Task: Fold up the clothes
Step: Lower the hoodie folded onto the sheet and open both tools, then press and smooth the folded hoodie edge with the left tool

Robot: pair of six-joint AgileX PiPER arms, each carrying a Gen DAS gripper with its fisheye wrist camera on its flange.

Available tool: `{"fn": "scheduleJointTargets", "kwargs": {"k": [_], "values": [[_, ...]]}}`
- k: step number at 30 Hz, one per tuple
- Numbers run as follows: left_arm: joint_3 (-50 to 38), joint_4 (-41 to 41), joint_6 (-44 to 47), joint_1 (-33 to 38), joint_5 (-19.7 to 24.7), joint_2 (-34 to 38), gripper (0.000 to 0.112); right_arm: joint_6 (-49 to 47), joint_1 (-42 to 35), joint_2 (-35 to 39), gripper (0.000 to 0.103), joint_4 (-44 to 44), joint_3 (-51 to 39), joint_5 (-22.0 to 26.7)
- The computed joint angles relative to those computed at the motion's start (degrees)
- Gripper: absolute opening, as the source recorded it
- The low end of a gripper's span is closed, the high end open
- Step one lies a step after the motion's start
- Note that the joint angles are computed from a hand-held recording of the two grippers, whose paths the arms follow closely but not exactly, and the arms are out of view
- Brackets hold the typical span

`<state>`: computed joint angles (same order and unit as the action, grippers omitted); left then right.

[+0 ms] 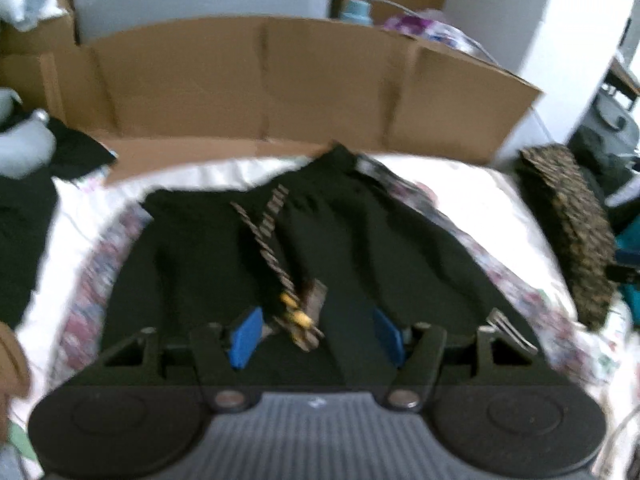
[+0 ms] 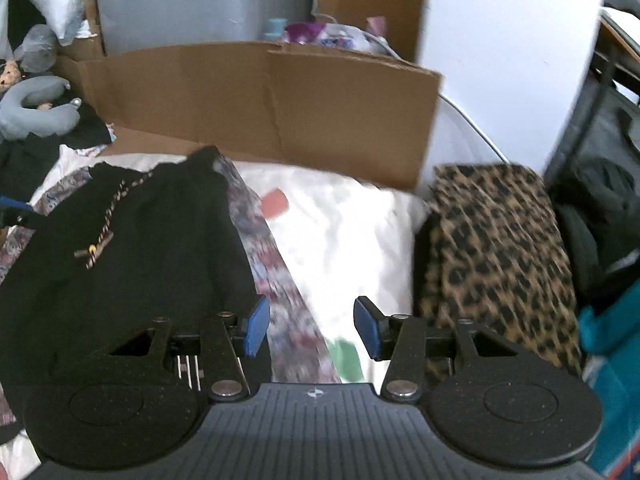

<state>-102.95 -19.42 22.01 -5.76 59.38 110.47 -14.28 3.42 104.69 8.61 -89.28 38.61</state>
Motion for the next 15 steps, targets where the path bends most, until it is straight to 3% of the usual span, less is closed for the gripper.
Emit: {"fn": "scheduleJointTargets", "kwargs": {"k": [4, 7, 15], "values": [[7.35, -7.21, 5.65, 0.85, 3.46, -3.63, 0.059, 2.31, -1.63, -4.73, 0.054, -1.34, 8.87, -3.12], [12.20, -5.58, 4.50, -0.27, 3.86, -5.90, 0.050, 9.18, -2.42, -5.82, 0.054, -4.07, 11.17, -2.41], [19.19, -9.32, 7.24, 0.45, 5.37, -8.27, 0.044, 5.32, -4.47, -7.28, 0.054, 0.48, 14.92, -3.90]]}}
